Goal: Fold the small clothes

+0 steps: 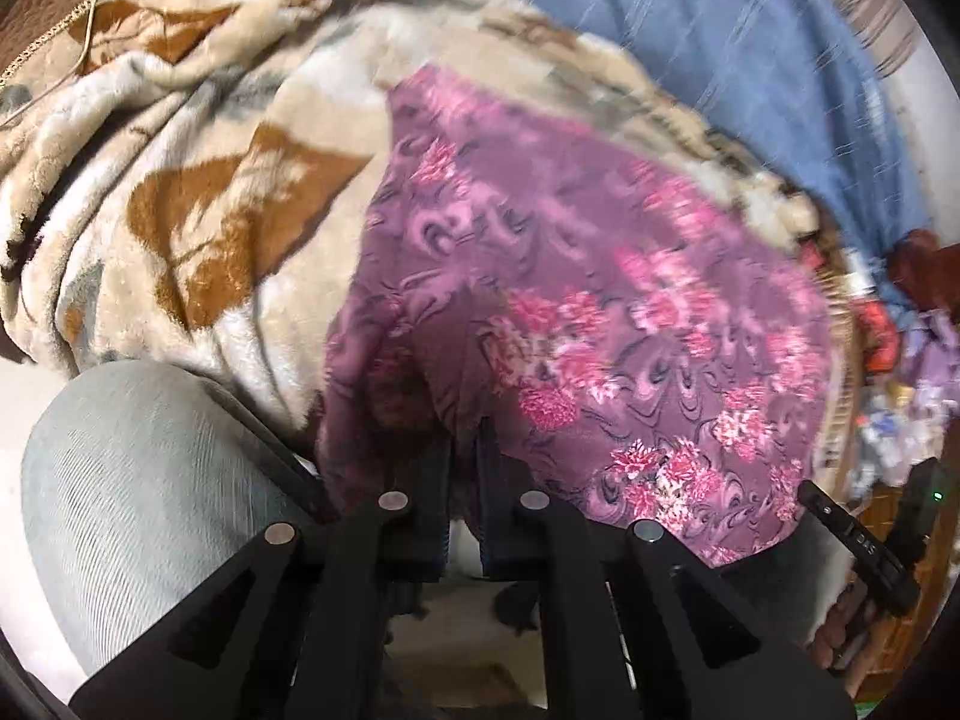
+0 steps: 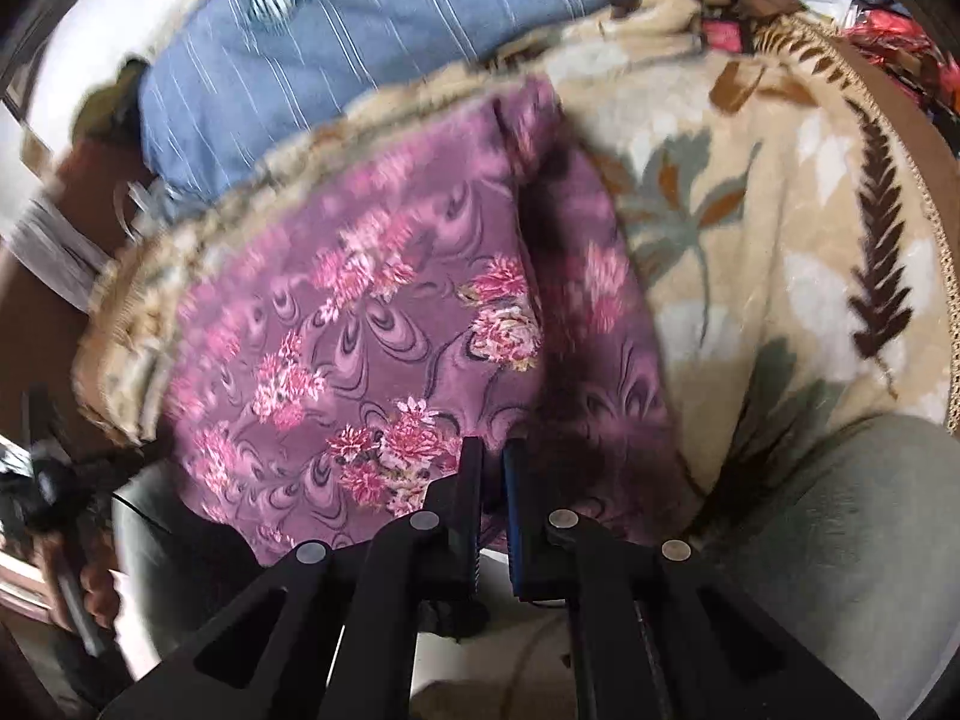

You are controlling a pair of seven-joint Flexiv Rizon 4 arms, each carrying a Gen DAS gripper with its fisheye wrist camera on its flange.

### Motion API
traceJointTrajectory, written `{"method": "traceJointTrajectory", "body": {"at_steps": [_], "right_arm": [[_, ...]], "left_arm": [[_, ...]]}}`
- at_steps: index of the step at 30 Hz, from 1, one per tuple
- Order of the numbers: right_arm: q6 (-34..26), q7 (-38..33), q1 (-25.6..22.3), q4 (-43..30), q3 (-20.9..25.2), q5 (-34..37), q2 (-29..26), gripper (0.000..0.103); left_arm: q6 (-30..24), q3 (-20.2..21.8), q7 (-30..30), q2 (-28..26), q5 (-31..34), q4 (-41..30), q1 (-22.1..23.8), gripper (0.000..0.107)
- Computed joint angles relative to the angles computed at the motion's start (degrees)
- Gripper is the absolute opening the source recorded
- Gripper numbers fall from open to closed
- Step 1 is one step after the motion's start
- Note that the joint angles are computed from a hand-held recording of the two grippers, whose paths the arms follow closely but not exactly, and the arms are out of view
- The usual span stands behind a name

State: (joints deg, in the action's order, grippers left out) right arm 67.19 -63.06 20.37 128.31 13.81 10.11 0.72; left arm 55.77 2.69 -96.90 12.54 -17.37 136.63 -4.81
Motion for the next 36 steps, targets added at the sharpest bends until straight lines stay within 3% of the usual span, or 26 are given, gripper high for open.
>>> {"method": "traceJointTrajectory", "body": {"at_steps": [2,6,12,14,17,19,20,23,30,33,36], "right_arm": [[-1.2,1.0,0.0,-1.0,-0.3,1.1,-2.2,0.006],[-0.7,1.2,-0.2,0.3,0.1,-0.6,-1.2,0.007],[-0.6,-5.1,-0.8,-0.5,0.7,7.8,-0.8,0.013],[0.4,-7.1,-1.0,0.6,0.6,11.6,2.5,0.024],[3.1,-9.9,-0.6,1.7,-0.8,14.6,6.1,0.045],[3.9,-15.5,0.6,0.0,-3.3,20.1,6.6,0.048],[3.8,-17.6,1.0,-1.5,-4.3,22.2,6.0,0.052],[1.3,-25.4,0.6,-6.5,-7.3,29.6,4.4,0.059],[-7.2,-36.4,-6.1,-15.9,-8.4,39.9,-0.6,0.06],[-5.0,-39.9,-9.1,-16.5,-7.6,44.9,-1.6,0.06],[-7.1,-44.7,-12.4,-16.6,-7.6,52.8,-2.9,0.06]], "left_arm": [[-0.8,-0.7,-1.4,-0.8,1.6,-0.9,0.5,0.005],[0.4,-0.3,-1.1,1.3,2.3,-0.1,0.2,0.005],[0.2,-0.4,-2.6,0.2,1.3,0.2,-0.1,0.008],[-0.9,-0.4,-4.4,2.6,3.1,0.7,0.4,0.018],[-0.8,-1.4,-7.8,6.8,8.4,0.8,1.4,0.023],[1.5,-1.7,-7.6,7.7,7.8,0.9,0.1,0.03],[3.9,-1.9,-6.3,7.6,6.1,0.9,-1.8,0.04],[9.0,-3.5,-1.6,4.0,1.5,-1.0,-7.2,0.049],[8.7,-8.6,8.7,-9.4,-8.6,-10.6,-15.5,0.05],[7.1,-10.9,9.6,-14.0,-8.1,-14.6,-16.7,0.05],[4.7,-11.9,7.6,-17.3,-3.6,-18.4,-17.5,0.05]]}}
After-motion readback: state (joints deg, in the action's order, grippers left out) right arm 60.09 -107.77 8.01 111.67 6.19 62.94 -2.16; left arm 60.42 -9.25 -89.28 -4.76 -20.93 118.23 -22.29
